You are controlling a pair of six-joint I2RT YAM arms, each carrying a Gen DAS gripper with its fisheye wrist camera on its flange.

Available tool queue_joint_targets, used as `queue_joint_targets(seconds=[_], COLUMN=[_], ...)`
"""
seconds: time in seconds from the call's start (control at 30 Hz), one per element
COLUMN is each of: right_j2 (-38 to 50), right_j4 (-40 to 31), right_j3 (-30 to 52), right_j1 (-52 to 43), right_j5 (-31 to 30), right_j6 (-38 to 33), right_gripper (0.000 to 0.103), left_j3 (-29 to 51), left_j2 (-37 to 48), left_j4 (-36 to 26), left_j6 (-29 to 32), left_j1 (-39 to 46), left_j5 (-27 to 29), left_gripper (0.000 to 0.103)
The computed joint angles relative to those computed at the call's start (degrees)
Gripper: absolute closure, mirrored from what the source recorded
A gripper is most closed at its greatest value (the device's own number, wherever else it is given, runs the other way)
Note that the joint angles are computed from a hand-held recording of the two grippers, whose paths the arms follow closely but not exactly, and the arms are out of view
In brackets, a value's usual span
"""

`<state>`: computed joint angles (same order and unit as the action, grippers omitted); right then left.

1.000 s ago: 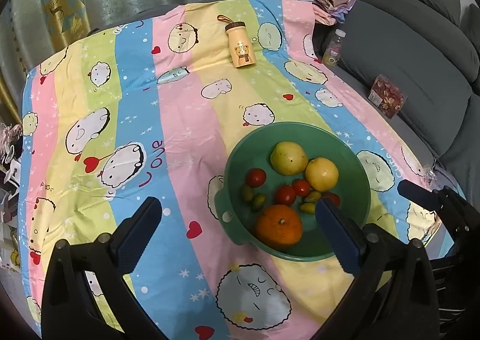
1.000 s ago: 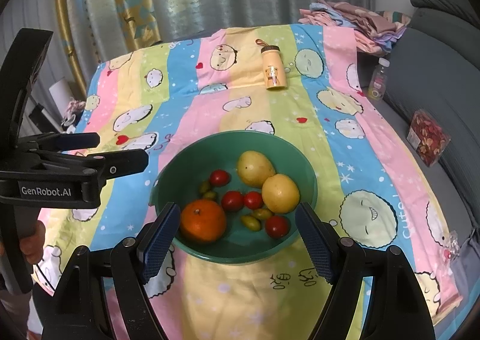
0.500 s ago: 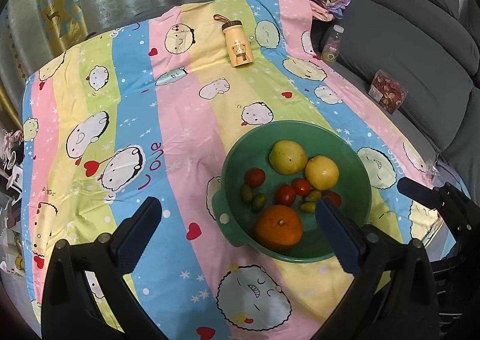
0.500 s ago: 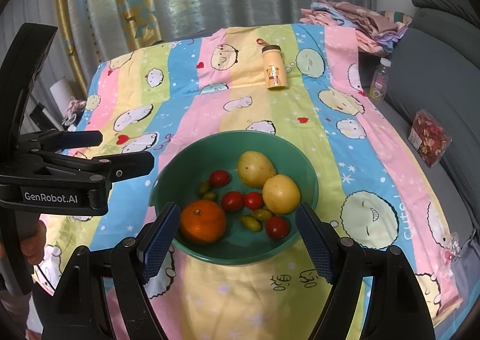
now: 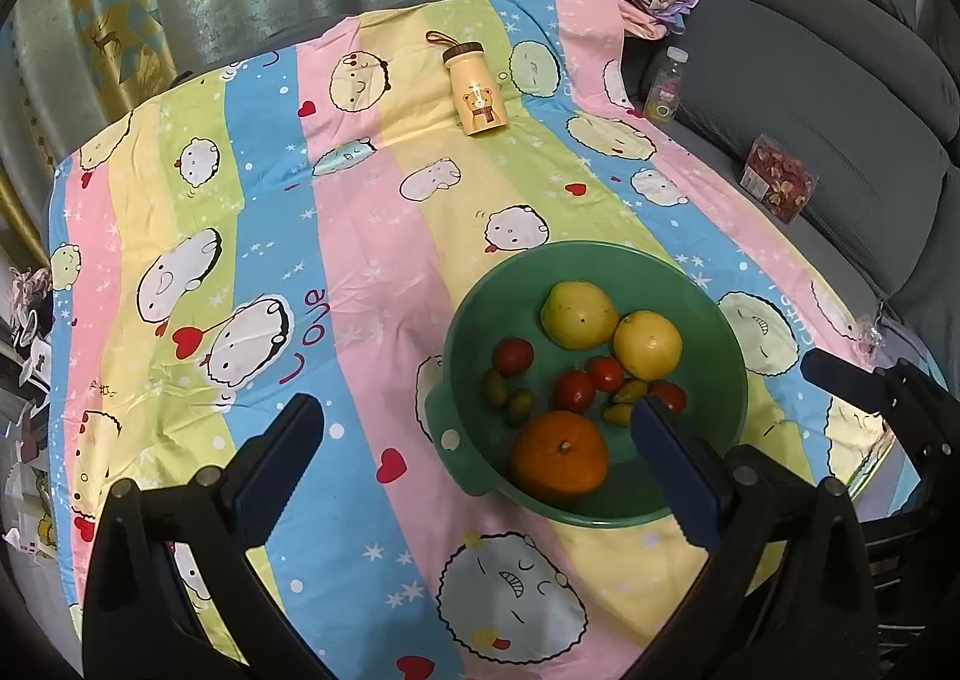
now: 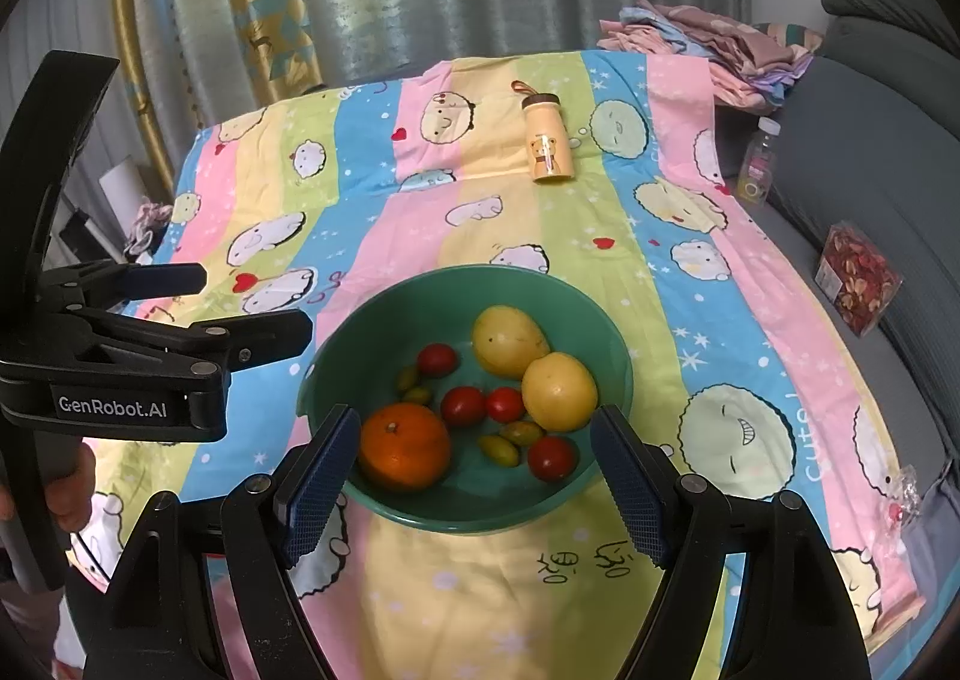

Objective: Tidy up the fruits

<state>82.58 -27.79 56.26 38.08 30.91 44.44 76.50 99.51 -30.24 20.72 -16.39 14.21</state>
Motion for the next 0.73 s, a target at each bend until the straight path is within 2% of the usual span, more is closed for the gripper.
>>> queue_joint_targets(seconds=[0.73], right_j2=[0.17], right_j4=[0.15], right_j3=[0.04], right_j1=[-0.05], right_j5=[-0.03], right_j6=[-0.08], right_gripper=[0.024], left_j3=[0.49], left_j2=[0.81], left_j4=[0.17], left_j6=[-0.48], left_j1=[-0.28], left_j5=[0.16], left_gripper=[0.000])
